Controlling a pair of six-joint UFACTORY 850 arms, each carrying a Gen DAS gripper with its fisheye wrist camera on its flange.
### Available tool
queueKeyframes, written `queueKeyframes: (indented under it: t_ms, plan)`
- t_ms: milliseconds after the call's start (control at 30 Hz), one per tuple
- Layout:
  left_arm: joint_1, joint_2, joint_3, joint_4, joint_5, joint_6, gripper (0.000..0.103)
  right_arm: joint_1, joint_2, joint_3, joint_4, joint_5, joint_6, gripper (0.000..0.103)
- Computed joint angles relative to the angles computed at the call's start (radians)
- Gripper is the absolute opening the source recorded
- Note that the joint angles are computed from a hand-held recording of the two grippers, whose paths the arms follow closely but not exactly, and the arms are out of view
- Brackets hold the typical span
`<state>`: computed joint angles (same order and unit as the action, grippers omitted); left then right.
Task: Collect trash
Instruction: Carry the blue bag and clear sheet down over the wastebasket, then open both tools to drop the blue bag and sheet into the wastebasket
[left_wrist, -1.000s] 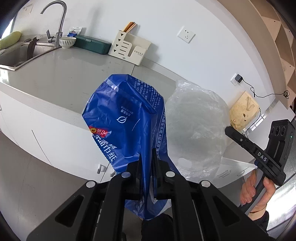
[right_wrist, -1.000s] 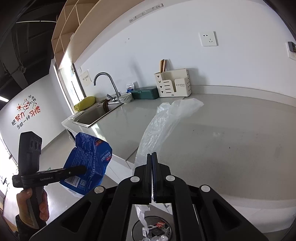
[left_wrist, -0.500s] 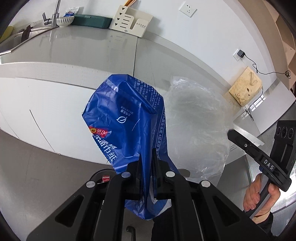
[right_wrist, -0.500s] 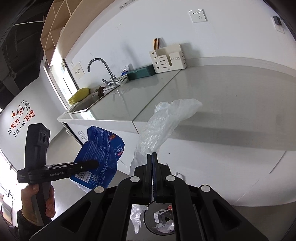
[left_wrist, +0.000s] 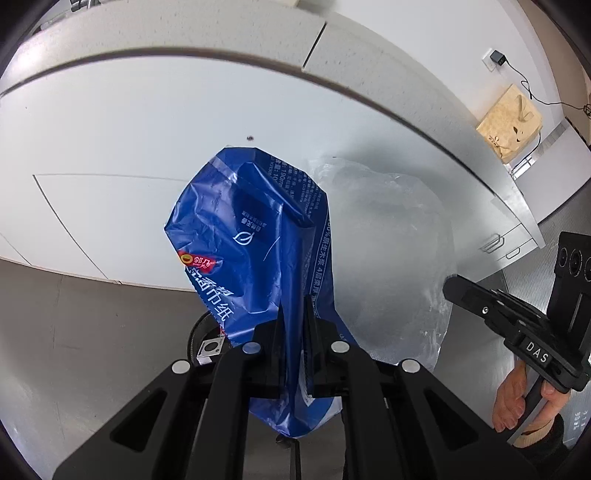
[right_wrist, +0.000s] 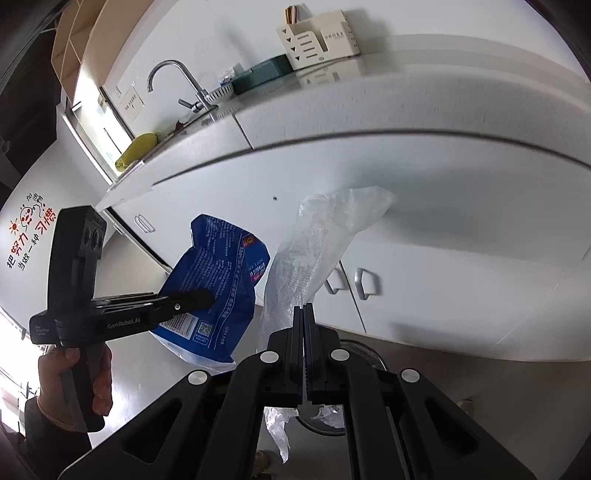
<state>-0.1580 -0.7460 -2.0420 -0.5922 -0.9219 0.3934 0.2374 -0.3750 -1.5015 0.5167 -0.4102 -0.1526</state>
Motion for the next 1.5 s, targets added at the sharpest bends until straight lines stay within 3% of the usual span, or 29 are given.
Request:
queueKeyframes:
  t_ms: [300,667,767,833,900,967,1000,1033,1067,1133,1200,1400,1500]
  plan:
    - [-0.041,-0.104,0.072,0.058,0.049,0.016,0.008,0.009,-0.149,0.023,0.041,-0.018,0.004,0.006]
    - [-0.067,-0.301,-0.024,0.141,-0.004,-0.065,0.009,0.004,-0.376,-0.072,0.042,-0.106,0.033,0.006]
    - [-0.065,-0.316,-0.009,0.156,0.006,-0.062,0.010,0.013,-0.429,-0.123,-0.025,-0.129,0.089,0.006]
    - [-0.066,-0.329,-0.007,0.162,0.007,-0.067,0.021,0.012,-0.442,-0.126,-0.018,-0.142,0.084,0.006]
    - [-0.074,-0.352,-0.040,0.175,-0.009,-0.097,0.026,0.018,-0.459,-0.149,-0.085,-0.158,0.148,0.008]
    - [-0.076,-0.357,-0.035,0.188,-0.008,-0.106,0.033,0.018,-0.470,-0.163,-0.124,-0.182,0.193,0.018]
    - [-0.076,-0.352,-0.023,0.190,0.002,-0.111,0.042,0.018,-0.471,-0.163,-0.134,-0.186,0.214,0.034]
    - [-0.074,-0.351,-0.021,0.185,0.004,-0.112,0.055,0.015,-0.468,-0.157,-0.130,-0.181,0.222,0.043]
    - [-0.073,-0.347,-0.013,0.177,0.012,-0.107,0.061,0.016,-0.460,-0.147,-0.136,-0.166,0.235,0.051]
    - [-0.073,-0.331,0.005,0.173,0.036,-0.102,0.085,0.018,-0.455,-0.145,-0.158,-0.168,0.246,0.054]
    - [-0.070,-0.318,0.021,0.179,0.052,-0.107,0.098,0.021,-0.447,-0.141,-0.195,-0.168,0.279,0.067]
    - [-0.072,-0.293,0.044,0.219,0.078,-0.135,0.099,0.021,-0.410,-0.098,-0.299,-0.124,0.376,0.092]
    - [-0.072,-0.289,0.041,0.250,0.084,-0.156,0.099,0.026,-0.394,-0.093,-0.347,-0.123,0.413,0.093]
